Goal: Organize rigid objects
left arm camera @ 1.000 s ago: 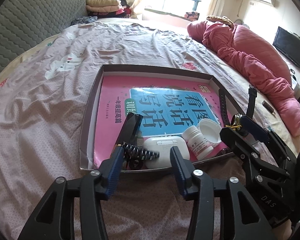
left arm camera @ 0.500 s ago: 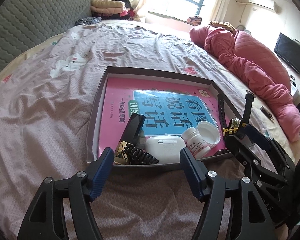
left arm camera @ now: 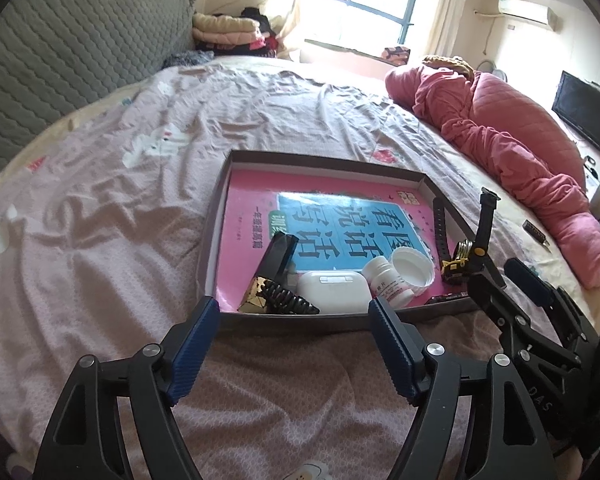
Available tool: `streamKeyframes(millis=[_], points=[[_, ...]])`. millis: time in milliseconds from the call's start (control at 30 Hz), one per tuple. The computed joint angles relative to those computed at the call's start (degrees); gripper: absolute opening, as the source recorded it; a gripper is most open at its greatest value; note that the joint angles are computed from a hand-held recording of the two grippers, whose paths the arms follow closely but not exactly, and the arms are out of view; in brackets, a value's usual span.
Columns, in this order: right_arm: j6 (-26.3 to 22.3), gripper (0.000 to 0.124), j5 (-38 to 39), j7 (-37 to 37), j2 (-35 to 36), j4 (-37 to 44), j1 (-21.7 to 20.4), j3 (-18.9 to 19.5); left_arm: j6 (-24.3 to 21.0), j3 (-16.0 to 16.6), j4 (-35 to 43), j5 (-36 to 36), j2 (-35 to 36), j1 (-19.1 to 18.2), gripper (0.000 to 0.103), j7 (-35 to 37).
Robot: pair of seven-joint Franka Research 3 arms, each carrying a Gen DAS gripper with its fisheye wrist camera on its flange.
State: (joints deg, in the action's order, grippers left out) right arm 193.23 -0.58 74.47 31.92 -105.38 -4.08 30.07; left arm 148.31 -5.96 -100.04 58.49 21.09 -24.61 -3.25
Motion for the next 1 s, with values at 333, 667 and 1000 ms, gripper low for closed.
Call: streamKeyframes(millis=[333, 667, 1000], points=[[1.14, 0.067, -1.6, 4.0, -3.56, -4.95, -3.07, 1.97, -1.42, -0.97, -2.16, 2.74, -2.42, -0.85, 0.078, -4.09], [1.54, 0.068, -5.82, 9.42, -7.1, -9.86, -6.09, 3.85, -5.24, -2.51, -5.4, 4.41, -5.07, -1.63, 0.078, -8.76], [0.89, 0.068, -8.93, 13.44, -10.78, -14.21, -8.5, 5.5, -9.79, -4.74, -6.55, 2.78, -6.51, -1.8, 0.078, -7.87]])
